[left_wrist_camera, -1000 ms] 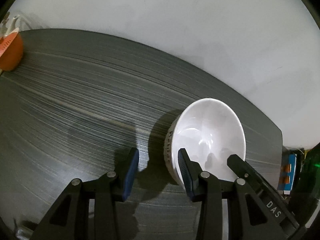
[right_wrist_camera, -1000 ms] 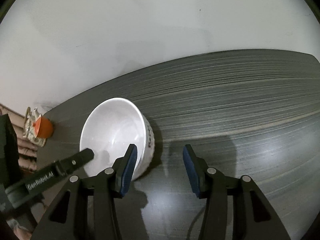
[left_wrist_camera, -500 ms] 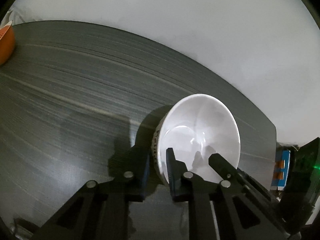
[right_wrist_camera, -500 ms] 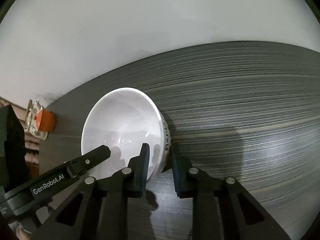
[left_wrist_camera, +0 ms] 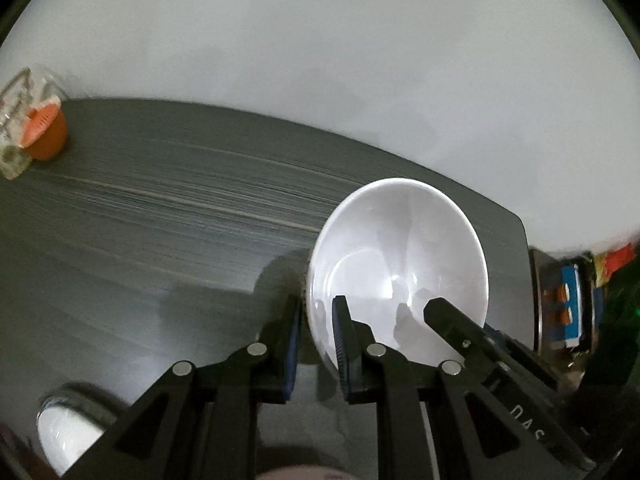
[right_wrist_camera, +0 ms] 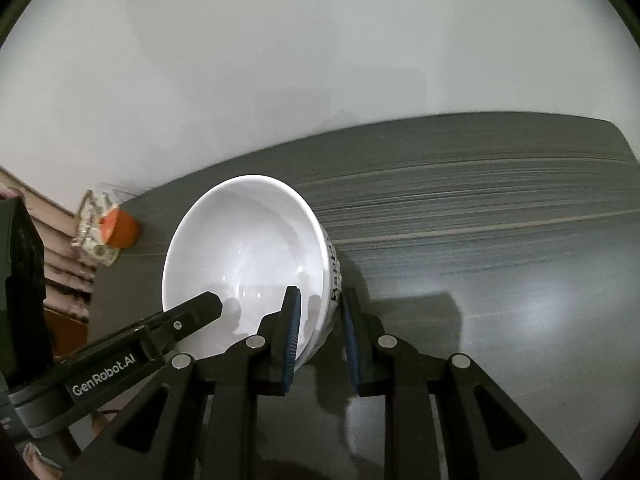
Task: Organize plates and bowls
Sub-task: 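Carry the 'Rabbit' bowl with both tools over the nested bowls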
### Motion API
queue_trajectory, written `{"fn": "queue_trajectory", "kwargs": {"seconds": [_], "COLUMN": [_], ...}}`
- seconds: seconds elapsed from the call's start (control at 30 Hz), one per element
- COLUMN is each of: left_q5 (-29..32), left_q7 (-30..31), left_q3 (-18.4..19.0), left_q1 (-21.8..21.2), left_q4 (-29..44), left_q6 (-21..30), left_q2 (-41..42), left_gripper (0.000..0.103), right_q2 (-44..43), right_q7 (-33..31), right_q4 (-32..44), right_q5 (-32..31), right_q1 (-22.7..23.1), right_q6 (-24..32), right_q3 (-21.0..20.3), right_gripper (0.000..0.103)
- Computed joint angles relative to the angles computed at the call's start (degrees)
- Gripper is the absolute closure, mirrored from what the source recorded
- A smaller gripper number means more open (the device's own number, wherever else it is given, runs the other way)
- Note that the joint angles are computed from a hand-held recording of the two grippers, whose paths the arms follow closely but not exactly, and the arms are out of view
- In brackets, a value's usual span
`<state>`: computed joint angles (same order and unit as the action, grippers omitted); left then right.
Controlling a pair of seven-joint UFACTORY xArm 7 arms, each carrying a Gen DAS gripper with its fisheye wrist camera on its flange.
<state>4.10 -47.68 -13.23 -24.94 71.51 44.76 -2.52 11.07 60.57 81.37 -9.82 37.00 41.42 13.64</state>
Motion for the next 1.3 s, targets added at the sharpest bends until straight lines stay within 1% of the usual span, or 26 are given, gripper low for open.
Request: {"fn": "queue_trajectory", "kwargs": {"seconds": [0.13, 0.23, 0.3, 0.37, 0.57, 0.6, 0.7, 0.83, 0.9, 0.97, 1.2, 1.3], "left_q5": [1.8, 2.2, 2.4, 2.1, 0.9, -0.1, -1.7, -3.5, -4.8, -5.9, -7.9, -8.7], "left_q7": [-2.8, -4.9, -6.1, -6.7, -9.3, -8.2, -9.4, -10.5, -10.7, -10.4, -10.7, -10.6], "left_q3": [-1.9, -3.6, -4.8, -5.5, -8.1, -7.3, -8.7, -9.9, -9.9, -9.3, -9.8, -10.0], "left_q1": [-1.4, -2.3, -3.0, -3.6, -4.6, -4.9, -5.0, -5.2, -5.7, -6.0, -6.3, -6.4], "left_q4": [-2.0, -3.4, -4.0, -5.8, -9.9, -11.6, -13.8, -16.3, -17.6, -19.1, -21.7, -22.4], "left_q6": [1.9, 3.0, 4.7, 5.8, 8.5, 9.0, 10.2, 10.5, 10.7, 10.7, 12.6, 12.7], "left_q2": [-4.5, -7.1, -9.0, -11.8, -18.6, -20.9, -24.0, -26.5, -27.7, -29.1, -32.6, -32.8], "left_gripper": [0.087, 0.087, 0.087, 0.087, 0.087, 0.087, 0.087, 0.087, 0.087, 0.087, 0.087, 0.087], "right_q2": [-6.6, -11.6, -13.8, -16.6, -21.2, -21.8, -23.0, -21.6, -20.9, -20.4, -19.0, -18.6], "right_q7": [2.1, 4.7, 5.9, 7.8, 12.8, 13.6, 15.2, 18.0, 19.2, 19.7, 20.9, 21.2], "right_q4": [-4.8, -8.3, -9.7, -11.5, -13.9, -14.3, -15.0, -14.1, -13.7, -13.1, -12.0, -11.8], "right_q5": [-0.6, -0.9, -1.1, -1.2, -2.1, -2.0, -1.9, -2.7, -3.4, -3.7, -4.0, -3.9], "right_q1": [0.1, -0.1, -0.5, -0.7, -0.7, -0.6, -0.2, 0.7, 1.4, 2.2, 4.8, 5.8], "right_q6": [0.2, 0.8, 1.2, 2.0, 3.7, 4.0, 4.6, 5.2, 5.6, 6.3, 7.7, 8.0], "right_q3": [1.0, 2.4, 3.7, 5.0, 9.0, 9.6, 11.0, 12.9, 13.4, 13.7, 14.0, 13.9], "right_gripper": [0.083, 0.083, 0.083, 0.083, 0.083, 0.083, 0.083, 0.083, 0.083, 0.083, 0.083, 0.083]}}
